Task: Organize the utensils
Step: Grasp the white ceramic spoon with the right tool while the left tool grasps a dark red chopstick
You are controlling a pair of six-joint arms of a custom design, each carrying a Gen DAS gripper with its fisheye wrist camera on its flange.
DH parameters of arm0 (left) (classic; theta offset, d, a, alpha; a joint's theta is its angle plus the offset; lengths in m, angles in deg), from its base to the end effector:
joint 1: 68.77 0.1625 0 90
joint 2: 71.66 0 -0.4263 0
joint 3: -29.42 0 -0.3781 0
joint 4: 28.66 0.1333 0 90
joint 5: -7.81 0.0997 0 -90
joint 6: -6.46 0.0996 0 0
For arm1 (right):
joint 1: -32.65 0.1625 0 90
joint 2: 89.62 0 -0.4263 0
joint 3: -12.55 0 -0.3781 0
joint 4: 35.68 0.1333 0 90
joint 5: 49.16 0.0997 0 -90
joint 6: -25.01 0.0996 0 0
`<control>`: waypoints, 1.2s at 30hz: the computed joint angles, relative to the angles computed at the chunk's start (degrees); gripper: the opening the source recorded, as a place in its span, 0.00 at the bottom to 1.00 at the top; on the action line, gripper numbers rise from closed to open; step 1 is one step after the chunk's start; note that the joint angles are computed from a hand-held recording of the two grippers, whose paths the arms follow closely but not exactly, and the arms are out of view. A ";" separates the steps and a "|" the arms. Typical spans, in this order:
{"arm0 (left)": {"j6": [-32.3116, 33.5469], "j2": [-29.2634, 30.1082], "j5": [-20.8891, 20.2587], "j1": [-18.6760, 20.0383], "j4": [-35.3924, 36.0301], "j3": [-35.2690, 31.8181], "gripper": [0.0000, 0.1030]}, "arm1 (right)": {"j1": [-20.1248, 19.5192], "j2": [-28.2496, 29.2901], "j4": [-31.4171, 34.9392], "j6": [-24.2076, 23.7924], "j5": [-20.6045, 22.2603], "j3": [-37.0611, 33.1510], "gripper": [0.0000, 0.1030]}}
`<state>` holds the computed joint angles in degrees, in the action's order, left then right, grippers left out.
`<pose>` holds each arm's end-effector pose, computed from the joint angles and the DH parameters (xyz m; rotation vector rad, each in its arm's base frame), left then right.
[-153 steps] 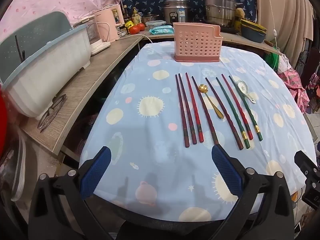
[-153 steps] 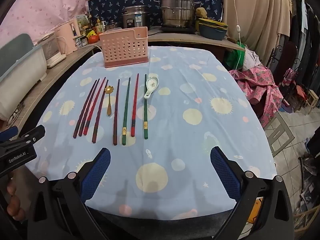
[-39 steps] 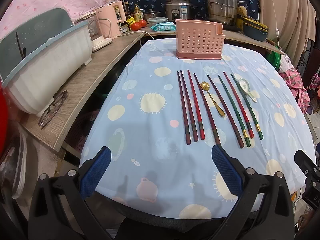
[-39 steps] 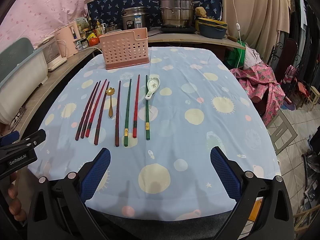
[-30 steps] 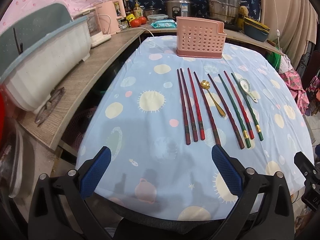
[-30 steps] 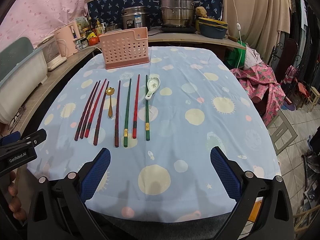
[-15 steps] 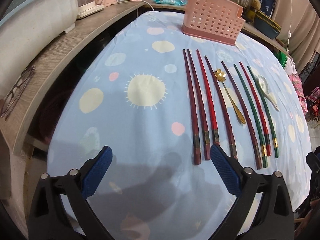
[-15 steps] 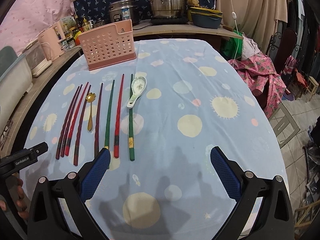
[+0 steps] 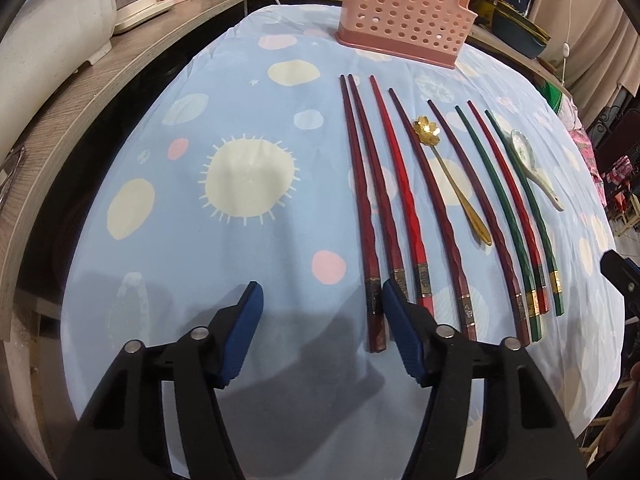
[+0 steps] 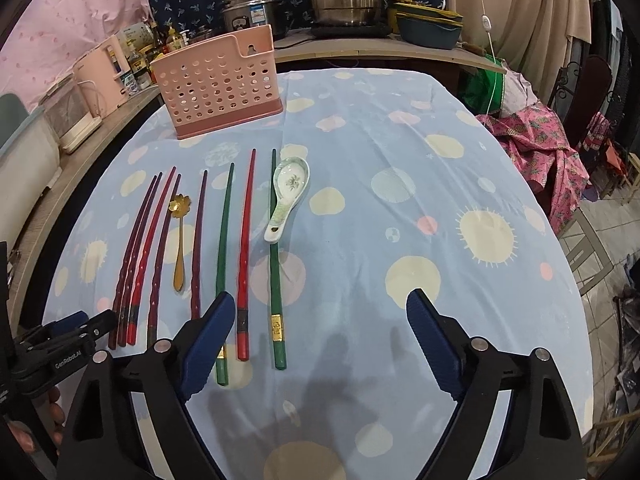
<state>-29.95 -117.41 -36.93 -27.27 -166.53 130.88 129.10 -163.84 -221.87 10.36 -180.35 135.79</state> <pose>-0.3139 -0.5502 0.0724 0.3227 2.3927 -0.5571 0.1219 -0.4759 0.3095 0.0485 -2.2532 0.9087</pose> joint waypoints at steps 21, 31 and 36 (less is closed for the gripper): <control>2.59 0.18 -2.28 0.97 -1.95 -0.75 0.12 | -3.72 7.66 8.84 3.05 7.97 -13.08 0.26; 2.60 0.11 -2.74 1.15 -2.11 -0.70 0.13 | -5.59 7.77 10.27 4.32 8.79 -13.31 0.16; 2.67 0.16 -2.69 1.15 -2.26 -0.66 0.13 | -6.59 7.39 10.59 4.64 9.45 -12.84 0.15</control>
<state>-27.27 -117.25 -39.63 -26.11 -168.79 130.22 122.51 -156.46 -211.28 15.00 -170.90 122.95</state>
